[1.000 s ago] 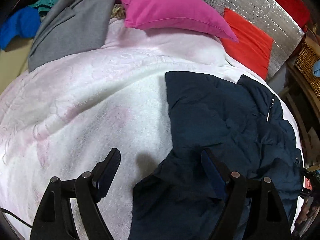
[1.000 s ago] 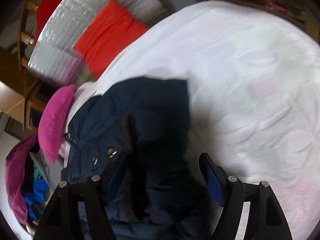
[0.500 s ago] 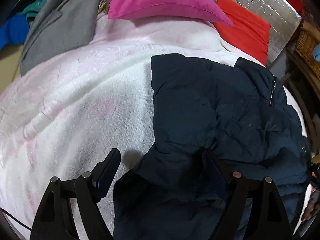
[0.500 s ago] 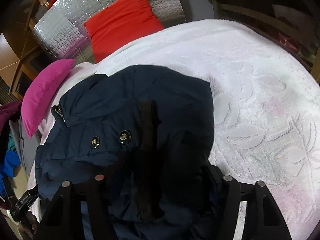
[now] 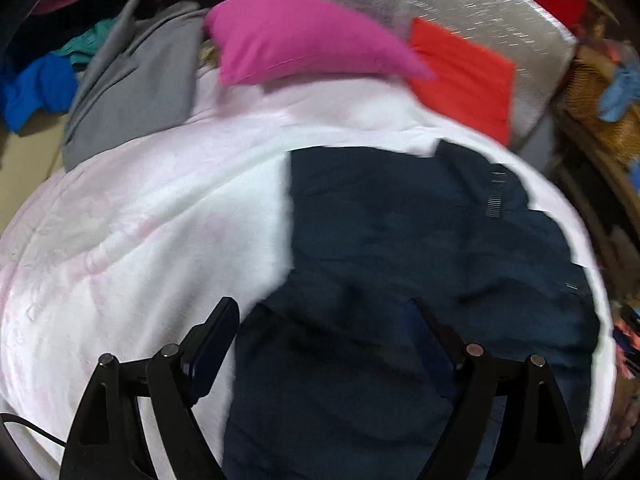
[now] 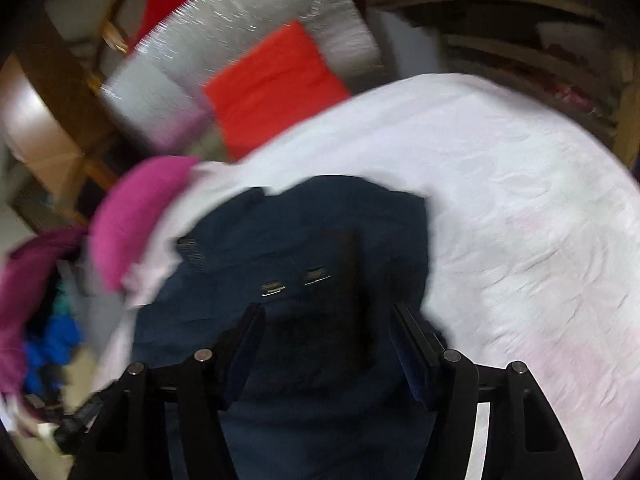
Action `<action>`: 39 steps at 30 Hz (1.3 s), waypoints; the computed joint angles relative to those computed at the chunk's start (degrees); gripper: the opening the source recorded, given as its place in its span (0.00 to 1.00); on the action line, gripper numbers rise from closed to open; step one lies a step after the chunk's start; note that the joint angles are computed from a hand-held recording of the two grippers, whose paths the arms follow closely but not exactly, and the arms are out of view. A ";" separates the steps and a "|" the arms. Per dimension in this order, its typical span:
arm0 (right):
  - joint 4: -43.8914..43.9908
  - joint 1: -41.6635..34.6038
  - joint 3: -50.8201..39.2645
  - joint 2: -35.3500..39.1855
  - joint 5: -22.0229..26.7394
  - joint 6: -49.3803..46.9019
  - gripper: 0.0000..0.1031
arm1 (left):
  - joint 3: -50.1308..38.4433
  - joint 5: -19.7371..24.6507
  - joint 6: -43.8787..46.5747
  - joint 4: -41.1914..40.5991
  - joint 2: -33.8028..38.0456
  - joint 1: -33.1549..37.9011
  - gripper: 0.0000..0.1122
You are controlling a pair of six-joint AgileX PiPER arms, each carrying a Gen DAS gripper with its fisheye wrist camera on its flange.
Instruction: Fold large clothes
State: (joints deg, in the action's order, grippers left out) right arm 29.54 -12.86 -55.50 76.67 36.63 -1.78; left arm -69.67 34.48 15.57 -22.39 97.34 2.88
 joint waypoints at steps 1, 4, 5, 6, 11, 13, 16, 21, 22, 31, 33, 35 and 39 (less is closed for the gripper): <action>4.80 -0.52 0.58 -0.55 1.40 -3.75 0.65 | 0.62 1.72 3.77 -4.21 -0.66 0.38 0.76; 15.47 -0.31 1.85 0.62 6.82 -11.18 0.65 | 0.62 7.22 7.67 -11.67 0.91 0.28 0.76; 18.06 0.51 2.67 1.54 7.56 -11.86 0.65 | 0.39 8.49 7.30 -12.48 1.89 -0.09 0.76; 19.80 0.52 3.19 2.09 8.45 -12.74 0.65 | -0.05 9.60 7.07 -13.54 2.99 -0.33 0.76; 28.73 2.95 8.85 5.99 7.38 -13.88 0.65 | -1.16 9.36 3.46 -15.46 6.09 -1.73 0.76; 36.44 3.59 10.95 8.78 5.25 -16.81 0.65 | -1.51 7.99 2.28 -16.43 6.85 -1.96 0.76; 40.15 5.63 10.67 10.36 0.32 -18.29 0.65 | -1.69 5.00 0.50 -17.19 7.15 -2.76 0.76; 43.64 6.77 9.95 12.33 -3.73 -18.02 0.63 | -1.89 2.41 -2.52 -15.86 8.15 -3.71 0.74; 44.57 6.75 10.20 12.17 -4.26 -18.33 0.59 | -1.68 1.59 -3.13 -15.18 8.12 -3.95 0.69; 37.95 4.28 10.03 11.16 -5.04 -12.70 0.37 | -2.50 -2.06 -12.01 -2.53 9.23 -7.42 0.55; 30.48 6.85 8.41 11.19 -7.27 -6.69 0.34 | -2.43 -2.96 -14.69 1.95 9.25 -8.88 0.56; 22.87 8.93 6.46 11.77 -8.25 -0.77 0.34 | -2.28 -3.30 -16.49 5.47 9.13 -9.80 0.56; 18.65 9.03 4.57 12.68 -6.45 0.62 0.33 | -1.96 -2.39 -13.87 4.61 8.69 -9.08 0.56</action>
